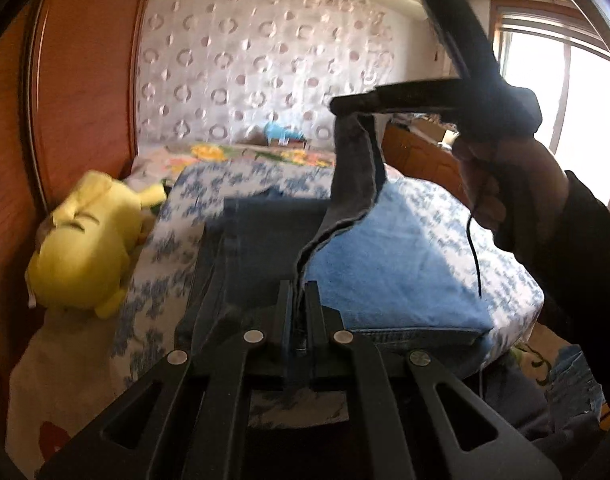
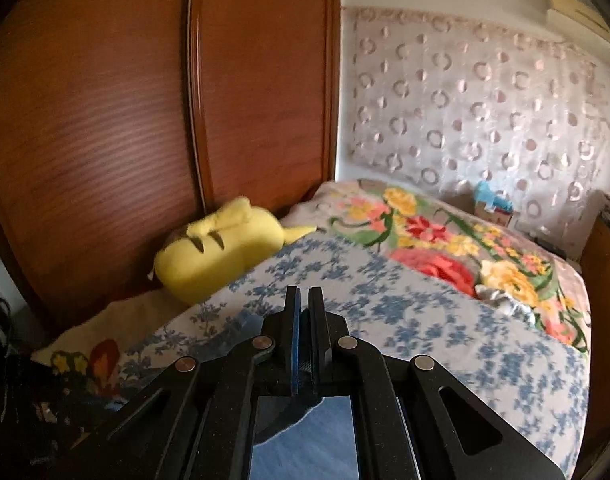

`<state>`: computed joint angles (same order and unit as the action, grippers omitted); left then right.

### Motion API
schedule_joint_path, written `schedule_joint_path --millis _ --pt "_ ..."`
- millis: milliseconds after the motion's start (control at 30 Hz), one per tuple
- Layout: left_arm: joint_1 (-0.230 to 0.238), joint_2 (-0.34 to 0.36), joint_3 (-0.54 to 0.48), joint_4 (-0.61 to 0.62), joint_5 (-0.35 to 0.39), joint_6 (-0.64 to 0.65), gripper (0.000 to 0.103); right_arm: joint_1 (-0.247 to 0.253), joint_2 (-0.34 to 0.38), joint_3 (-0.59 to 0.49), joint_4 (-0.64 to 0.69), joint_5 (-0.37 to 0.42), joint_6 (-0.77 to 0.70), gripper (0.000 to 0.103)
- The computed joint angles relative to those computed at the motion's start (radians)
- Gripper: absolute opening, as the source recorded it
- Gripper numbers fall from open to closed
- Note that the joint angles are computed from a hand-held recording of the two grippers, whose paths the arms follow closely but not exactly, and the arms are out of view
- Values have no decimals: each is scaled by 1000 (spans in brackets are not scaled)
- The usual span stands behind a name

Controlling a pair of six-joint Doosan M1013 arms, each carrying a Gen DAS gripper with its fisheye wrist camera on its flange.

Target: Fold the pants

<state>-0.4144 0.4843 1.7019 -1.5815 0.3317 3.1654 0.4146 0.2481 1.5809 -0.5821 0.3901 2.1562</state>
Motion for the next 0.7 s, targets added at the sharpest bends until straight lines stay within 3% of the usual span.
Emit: schedule_joint_path --millis 233,500,567,633,700 --pt "11 26 -9 121 -16 -133 6 -23 91 -105 190 68 -151 4" --pt "15 21 -2 106 -15 -119 6 -15 119 -142 152 101 -105 4" --pt "12 17 0 101 -18 -114 6 -15 110 -136 152 93 -102 11" --pt "9 15 0 101 -21 -108 6 -19 99 -124 181 77 -123 34" --pt "7 14 -4 116 -22 -120 6 -24 84 -103 186 59 -130 37"
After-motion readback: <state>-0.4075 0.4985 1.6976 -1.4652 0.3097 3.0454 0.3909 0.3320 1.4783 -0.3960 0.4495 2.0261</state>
